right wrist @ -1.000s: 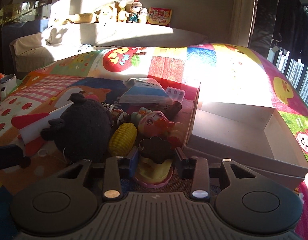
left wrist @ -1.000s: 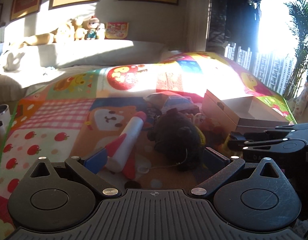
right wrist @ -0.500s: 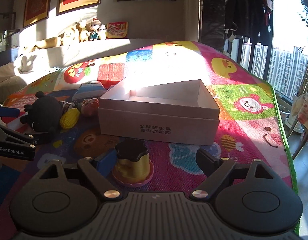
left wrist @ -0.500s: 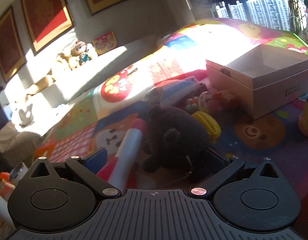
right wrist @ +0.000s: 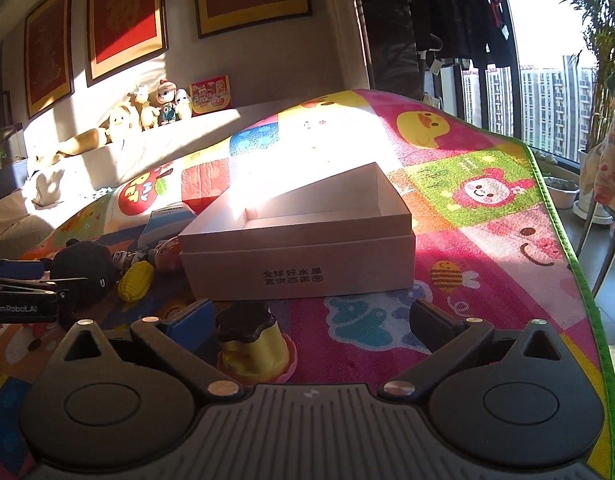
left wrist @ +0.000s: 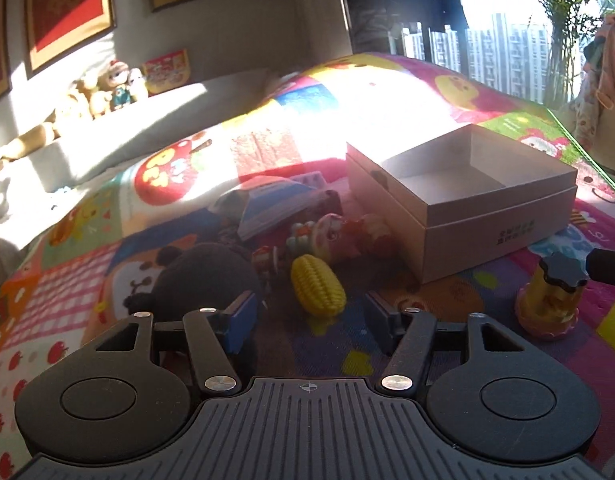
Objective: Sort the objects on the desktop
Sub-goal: 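Lift the yellow cup with the right gripper while the left gripper grasps the yellow corn toy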
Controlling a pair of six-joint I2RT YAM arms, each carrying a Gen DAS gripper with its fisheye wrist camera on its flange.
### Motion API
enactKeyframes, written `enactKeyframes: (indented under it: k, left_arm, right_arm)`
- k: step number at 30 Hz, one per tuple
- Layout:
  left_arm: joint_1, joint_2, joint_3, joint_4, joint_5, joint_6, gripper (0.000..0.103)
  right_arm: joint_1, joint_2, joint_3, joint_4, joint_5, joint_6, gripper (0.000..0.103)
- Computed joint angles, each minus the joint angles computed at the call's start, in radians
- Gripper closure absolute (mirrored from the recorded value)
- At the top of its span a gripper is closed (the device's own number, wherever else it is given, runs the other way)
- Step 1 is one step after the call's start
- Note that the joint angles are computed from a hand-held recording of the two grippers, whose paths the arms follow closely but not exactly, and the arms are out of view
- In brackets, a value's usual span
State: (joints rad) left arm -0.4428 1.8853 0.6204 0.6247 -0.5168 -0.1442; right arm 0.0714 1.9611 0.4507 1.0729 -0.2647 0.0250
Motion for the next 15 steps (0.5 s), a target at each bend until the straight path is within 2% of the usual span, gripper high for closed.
enactKeyframes:
  k: [5,7,8,12,15]
  left_arm:
    - [0.044,0.175,0.186,-0.086,0.024,-0.008,0.041]
    - [0.056,0.172,0.186,-0.084,0.042,-0.017,0.052]
    - [0.058,0.164,0.183,-0.091,0.041,-0.019,0.067]
    - [0.048,0.097,0.115,-0.102,0.071,-0.03,0.067]
    - [0.003,-0.021,-0.01,-0.085,0.147,-0.034,0.067]
  right_arm:
    - [0.0,0.007,-0.008,0.027,0.002,0.004,0.0]
    - [-0.001,0.006,-0.003,0.017,-0.001,0.008,0.0]
    - [-0.003,0.008,0.0,0.014,-0.005,0.009,0.0]
    - [-0.012,0.007,0.007,0.001,-0.022,0.02,0.0]
    - [-0.014,0.01,0.011,-0.007,-0.021,0.029,0.0]
